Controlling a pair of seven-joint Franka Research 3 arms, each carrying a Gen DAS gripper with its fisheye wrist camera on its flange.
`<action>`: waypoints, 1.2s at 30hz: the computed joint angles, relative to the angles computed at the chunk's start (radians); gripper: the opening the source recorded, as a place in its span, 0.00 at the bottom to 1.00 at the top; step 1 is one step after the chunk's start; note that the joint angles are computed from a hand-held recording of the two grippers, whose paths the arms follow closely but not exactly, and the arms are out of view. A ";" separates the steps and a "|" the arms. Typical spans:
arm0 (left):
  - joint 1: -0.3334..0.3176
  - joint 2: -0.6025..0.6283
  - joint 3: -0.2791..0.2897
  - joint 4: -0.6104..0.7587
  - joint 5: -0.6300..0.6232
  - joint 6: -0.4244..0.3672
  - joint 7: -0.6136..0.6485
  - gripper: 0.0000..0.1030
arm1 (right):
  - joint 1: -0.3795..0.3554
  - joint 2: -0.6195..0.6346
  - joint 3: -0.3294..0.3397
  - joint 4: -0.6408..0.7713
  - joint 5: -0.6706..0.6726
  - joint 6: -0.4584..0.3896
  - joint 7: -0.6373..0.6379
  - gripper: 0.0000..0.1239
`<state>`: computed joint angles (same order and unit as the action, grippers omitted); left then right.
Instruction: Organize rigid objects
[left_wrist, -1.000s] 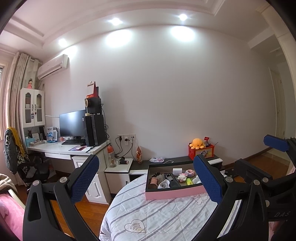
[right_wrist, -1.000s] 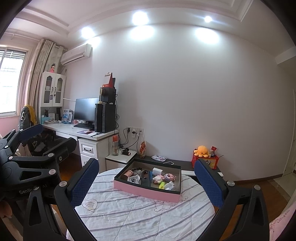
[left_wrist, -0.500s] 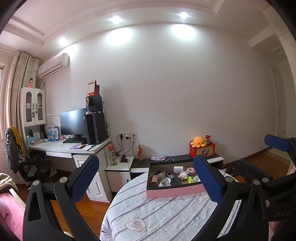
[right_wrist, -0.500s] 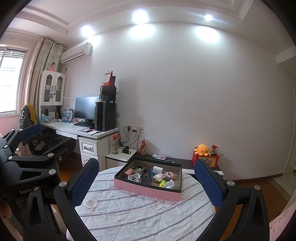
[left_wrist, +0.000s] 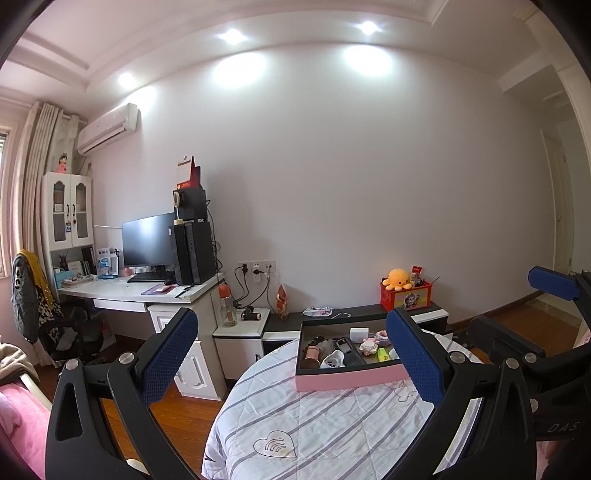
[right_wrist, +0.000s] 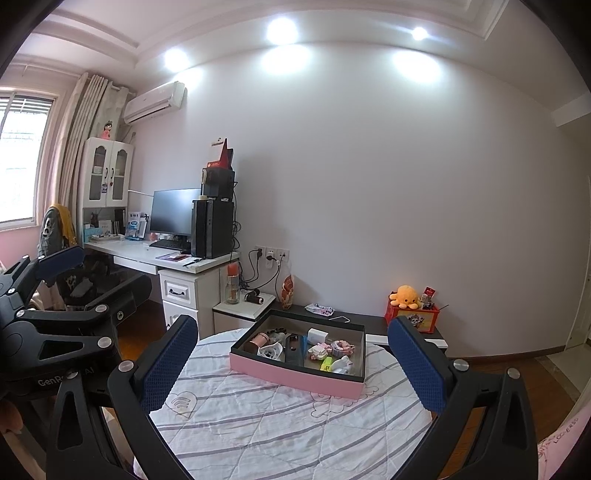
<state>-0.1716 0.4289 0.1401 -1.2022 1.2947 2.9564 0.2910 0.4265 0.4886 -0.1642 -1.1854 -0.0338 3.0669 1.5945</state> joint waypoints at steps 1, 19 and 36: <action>0.000 0.001 0.000 0.000 -0.001 -0.003 0.000 1.00 | 0.000 0.000 0.001 0.000 0.000 -0.001 -0.001 0.83; 0.002 0.007 0.000 0.004 -0.029 -0.009 0.028 1.00 | -0.007 -0.002 0.014 0.003 0.009 -0.009 -0.024 0.83; -0.002 0.016 0.010 0.013 -0.030 0.000 0.020 1.00 | 0.010 -0.007 -0.008 0.000 -0.022 -0.016 0.012 0.83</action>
<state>-0.1737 0.4450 0.1501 -1.1893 1.2643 2.9568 0.3114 0.4367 0.4812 -0.1723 -1.1852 -0.0555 3.0511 1.6066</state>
